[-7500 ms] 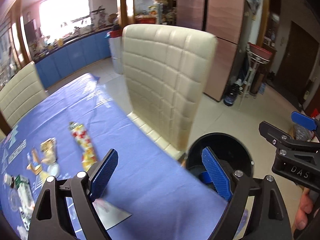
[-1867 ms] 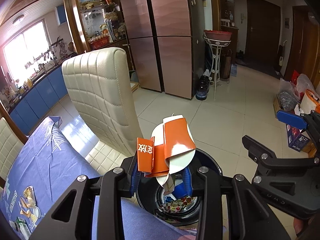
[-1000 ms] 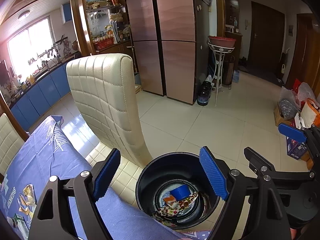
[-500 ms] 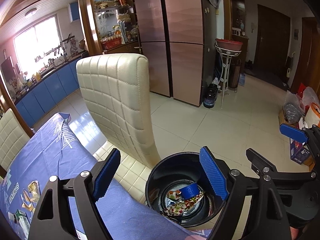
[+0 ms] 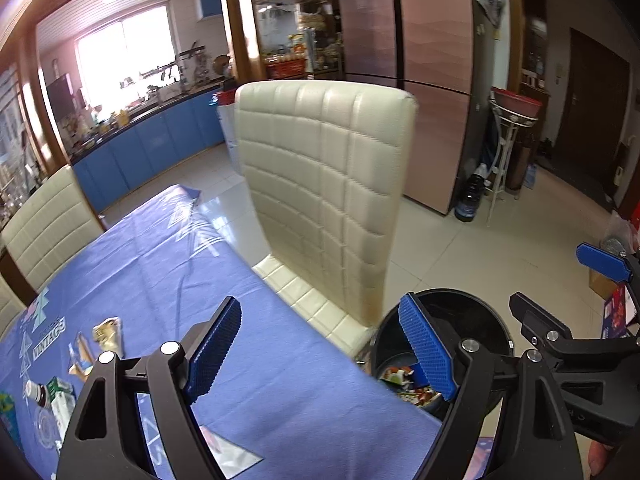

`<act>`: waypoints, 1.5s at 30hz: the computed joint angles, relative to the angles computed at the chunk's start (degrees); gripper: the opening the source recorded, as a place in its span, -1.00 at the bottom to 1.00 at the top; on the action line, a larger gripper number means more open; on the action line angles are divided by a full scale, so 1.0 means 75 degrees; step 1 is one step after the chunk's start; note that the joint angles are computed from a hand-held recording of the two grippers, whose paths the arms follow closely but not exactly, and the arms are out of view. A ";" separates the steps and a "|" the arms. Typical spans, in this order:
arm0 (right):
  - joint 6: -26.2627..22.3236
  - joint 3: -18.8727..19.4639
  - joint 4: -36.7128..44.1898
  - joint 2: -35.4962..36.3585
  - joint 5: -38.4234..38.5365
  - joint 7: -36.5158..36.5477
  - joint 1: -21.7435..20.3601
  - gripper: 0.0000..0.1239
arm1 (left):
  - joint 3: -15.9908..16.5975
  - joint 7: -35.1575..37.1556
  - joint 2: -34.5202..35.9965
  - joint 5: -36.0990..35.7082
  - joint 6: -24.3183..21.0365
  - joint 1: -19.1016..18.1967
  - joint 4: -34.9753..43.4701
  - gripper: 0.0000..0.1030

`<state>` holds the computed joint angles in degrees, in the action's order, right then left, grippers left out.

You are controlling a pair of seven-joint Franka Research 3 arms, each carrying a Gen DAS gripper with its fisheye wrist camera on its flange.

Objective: Collect trash

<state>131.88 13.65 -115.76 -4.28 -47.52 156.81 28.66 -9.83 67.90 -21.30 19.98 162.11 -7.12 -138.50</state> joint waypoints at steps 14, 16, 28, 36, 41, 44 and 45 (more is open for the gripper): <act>0.0313 -0.0432 0.2687 0.2355 0.0103 -0.1311 0.1399 0.45 | 0.0544 -0.0458 -0.1155 0.0209 -0.0459 0.1274 -0.1077 0.54; 0.0340 -0.0535 0.3098 0.2681 0.0195 -0.1532 0.1637 0.45 | 0.0623 -0.0489 -0.1301 0.0265 -0.0537 0.1488 -0.1208 0.54; 0.0345 -0.1206 0.5358 0.4346 0.0992 -0.2847 0.2877 0.45 | 0.1044 -0.0410 -0.1686 0.0370 -0.0644 0.2356 -0.1631 0.54; 0.0251 -0.1672 0.6505 0.5130 0.1672 -0.3513 0.3369 0.45 | 0.1156 -0.0274 -0.1835 0.0385 -0.0633 0.2690 -0.1747 0.54; 0.0139 -0.1836 0.7205 0.5597 0.2047 -0.3916 0.3559 0.45 | 0.1261 -0.0182 -0.1845 0.0380 -0.0635 0.2891 -0.1785 0.54; 0.0011 -0.1917 0.7704 0.5925 0.2269 -0.4180 0.3662 0.45 | 0.1311 -0.0137 -0.1807 0.0377 -0.0625 0.3011 -0.1804 0.54; -0.0041 -0.1945 0.7889 0.6050 0.2348 -0.4264 0.3694 0.45 | 0.1336 -0.0117 -0.1787 0.0376 -0.0610 0.3052 -0.1814 0.54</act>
<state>131.57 -0.94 -56.59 41.10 -29.91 124.84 56.37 0.19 67.02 -34.71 22.80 157.54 15.77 -152.10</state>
